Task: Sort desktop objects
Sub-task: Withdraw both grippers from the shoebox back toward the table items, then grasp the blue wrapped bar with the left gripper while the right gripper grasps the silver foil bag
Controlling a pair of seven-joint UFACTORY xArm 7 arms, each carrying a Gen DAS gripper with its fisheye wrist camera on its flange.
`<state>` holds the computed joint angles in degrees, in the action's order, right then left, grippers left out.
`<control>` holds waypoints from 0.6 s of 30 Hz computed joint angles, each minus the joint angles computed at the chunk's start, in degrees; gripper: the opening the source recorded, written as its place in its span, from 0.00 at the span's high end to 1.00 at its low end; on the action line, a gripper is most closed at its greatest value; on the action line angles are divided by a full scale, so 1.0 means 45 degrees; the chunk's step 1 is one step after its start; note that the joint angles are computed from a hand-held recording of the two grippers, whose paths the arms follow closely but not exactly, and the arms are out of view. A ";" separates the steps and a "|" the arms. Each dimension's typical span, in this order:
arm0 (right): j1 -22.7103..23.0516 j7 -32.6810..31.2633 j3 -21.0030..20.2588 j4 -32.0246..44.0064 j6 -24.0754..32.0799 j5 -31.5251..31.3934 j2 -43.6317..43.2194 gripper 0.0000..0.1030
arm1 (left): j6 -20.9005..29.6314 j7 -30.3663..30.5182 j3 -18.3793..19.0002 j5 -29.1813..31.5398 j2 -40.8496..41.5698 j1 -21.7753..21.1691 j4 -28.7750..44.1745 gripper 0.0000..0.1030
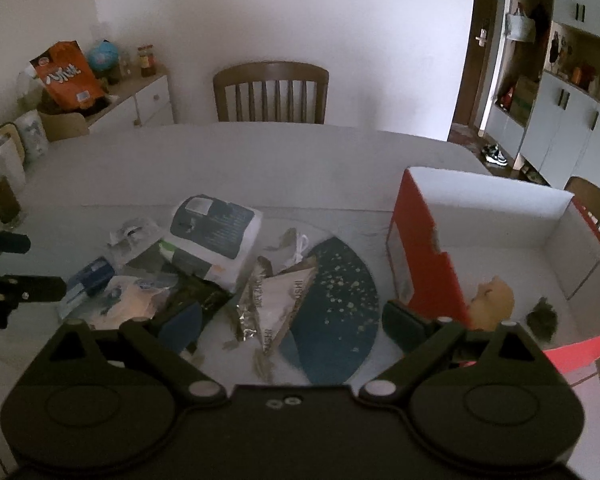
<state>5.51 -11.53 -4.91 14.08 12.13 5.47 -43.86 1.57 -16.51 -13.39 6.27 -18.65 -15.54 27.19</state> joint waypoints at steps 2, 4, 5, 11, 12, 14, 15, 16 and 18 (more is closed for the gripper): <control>-0.0018 0.0138 0.0141 0.0035 -0.0384 0.0012 0.0414 0.07 | -0.0249 -0.0069 -0.0189 0.0240 0.0267 0.0420 -0.0009 0.03; -0.0043 0.0281 0.0283 0.0096 -0.0776 -0.0026 0.0887 0.07 | -0.0358 -0.0243 -0.0507 0.0495 0.0551 0.0949 0.0068 0.03; -0.0001 0.0308 0.0286 0.0102 -0.0993 -0.0042 0.1091 0.07 | -0.0438 -0.0222 -0.0446 0.0552 0.0735 0.1003 0.0101 0.03; 0.0083 0.0588 0.0250 0.0343 -0.1724 -0.0090 0.2317 0.08 | -0.1143 0.0031 -0.0382 0.0837 0.1736 0.1427 0.0241 0.04; 0.0115 0.0602 0.0225 0.0366 -0.1812 -0.0103 0.2473 0.08 | -0.1255 0.0108 -0.0349 0.0868 0.1931 0.1470 0.0281 0.04; -0.0031 0.0702 0.0391 0.0428 -0.1985 -0.0216 0.2791 0.09 | -0.1354 -0.0313 -0.1481 0.1341 0.2136 0.2752 0.0358 0.04; 0.0028 0.0657 0.0338 0.0454 -0.2108 -0.0262 0.2962 0.09 | -0.1433 -0.0454 -0.1841 0.1561 0.2271 0.3219 0.0391 0.04; -0.0005 0.0686 0.0399 0.0481 -0.2189 -0.0316 0.3108 0.09 | -0.1442 -0.0486 -0.1926 0.1671 0.2405 0.3369 0.0447 0.04; -0.0002 0.0737 0.0440 0.0594 -0.2280 -0.0385 0.3417 0.10 | -0.1554 -0.0059 -0.0951 0.1431 0.2711 0.2481 0.0484 0.04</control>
